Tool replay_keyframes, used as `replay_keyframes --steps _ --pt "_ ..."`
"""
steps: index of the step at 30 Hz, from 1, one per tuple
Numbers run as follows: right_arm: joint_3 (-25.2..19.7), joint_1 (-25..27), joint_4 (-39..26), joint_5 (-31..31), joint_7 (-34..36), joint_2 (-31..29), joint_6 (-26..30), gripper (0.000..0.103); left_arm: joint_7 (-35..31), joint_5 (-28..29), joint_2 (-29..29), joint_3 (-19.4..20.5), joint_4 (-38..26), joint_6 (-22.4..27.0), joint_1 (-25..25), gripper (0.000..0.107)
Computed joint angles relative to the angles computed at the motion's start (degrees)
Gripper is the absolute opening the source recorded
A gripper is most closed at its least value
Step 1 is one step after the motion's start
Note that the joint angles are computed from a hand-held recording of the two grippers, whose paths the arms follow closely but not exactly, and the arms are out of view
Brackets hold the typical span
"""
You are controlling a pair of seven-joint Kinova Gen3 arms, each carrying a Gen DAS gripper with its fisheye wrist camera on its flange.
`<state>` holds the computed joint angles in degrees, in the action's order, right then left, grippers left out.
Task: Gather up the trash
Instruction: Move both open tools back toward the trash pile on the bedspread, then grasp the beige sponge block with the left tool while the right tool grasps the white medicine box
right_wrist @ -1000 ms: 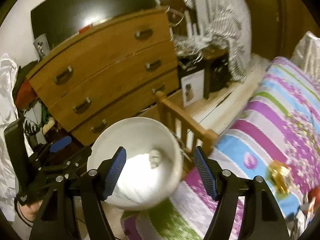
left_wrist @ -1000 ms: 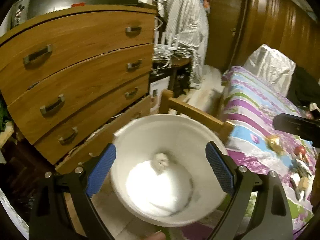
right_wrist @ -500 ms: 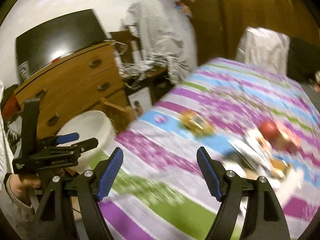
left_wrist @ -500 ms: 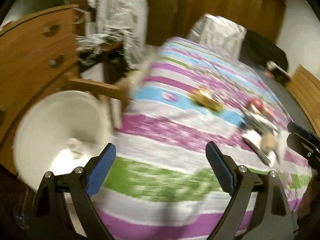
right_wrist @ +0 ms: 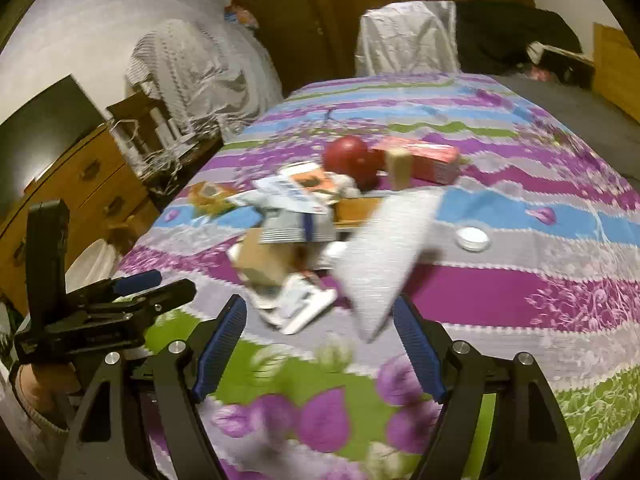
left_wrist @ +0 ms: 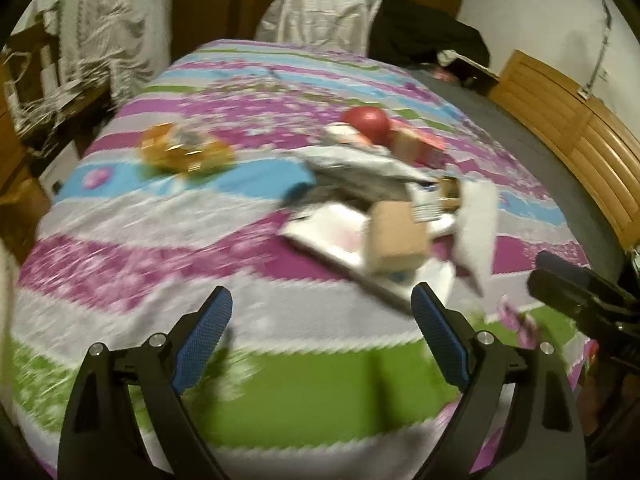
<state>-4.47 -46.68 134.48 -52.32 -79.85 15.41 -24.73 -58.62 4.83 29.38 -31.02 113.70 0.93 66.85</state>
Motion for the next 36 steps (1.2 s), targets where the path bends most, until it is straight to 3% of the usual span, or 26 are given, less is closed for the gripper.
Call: replay_keyframes --steps 5,9,11,13,15,20,23,27,31,34,35,36 --pt "-1.2 5.5 0.8 8.1 -8.4 1.2 -0.4 0.077 -0.8 -0.2 3.4 1.8 -5.0 0.3 -0.9 0.088" --pt "-1.1 6.6 2.1 11.9 -13.1 1.6 -1.1 0.077 -0.3 -1.2 6.1 3.0 -9.1 2.6 -2.5 0.087" --pt "-1.4 7.8 2.4 14.5 -15.5 2.2 -1.2 0.077 0.4 -2.2 6.7 4.3 -10.5 3.7 -3.9 0.073" --pt "-1.3 8.0 2.4 16.0 -17.2 2.6 -1.2 0.077 1.4 -3.3 6.8 6.1 -10.9 4.2 -5.8 0.051" --pt "-1.2 7.8 2.3 17.3 -18.4 3.1 -1.3 0.077 2.5 -4.2 6.1 5.3 -9.7 3.7 -5.4 0.041" --pt "-1.4 6.4 1.1 21.2 -19.0 3.3 -1.6 0.076 4.9 -4.6 3.3 0.5 -4.3 1.7 -2.0 0.039" --pt "1.8 3.2 -2.1 26.1 -18.4 3.6 3.2 0.075 4.7 -4.1 1.3 0.8 -1.0 0.8 -2.9 0.039" --pt "1.2 4.0 -10.2 33.8 -12.1 7.2 12.6 0.074 2.8 -2.1 -0.9 -0.8 3.7 -1.5 -1.5 0.039" --pt "10.9 -3.7 -19.4 34.3 -7.6 12.7 21.9 0.074 0.9 1.0 -2.3 -1.5 6.5 -2.2 -1.3 0.039" --pt "17.3 -8.3 -25.0 35.8 -10.0 17.1 27.4 0.073 -0.5 2.9 -2.4 -1.2 7.4 -2.4 -1.7 0.039" --pt "18.4 -9.3 -25.5 36.6 -11.5 17.5 27.6 0.071 -1.0 3.4 -2.4 -0.7 7.5 -2.4 -2.1 0.039" --pt "18.4 -9.4 -25.2 36.9 -12.1 17.5 26.8 0.059 -1.5 3.8 -2.4 -0.4 7.7 -2.6 -2.3 0.039"
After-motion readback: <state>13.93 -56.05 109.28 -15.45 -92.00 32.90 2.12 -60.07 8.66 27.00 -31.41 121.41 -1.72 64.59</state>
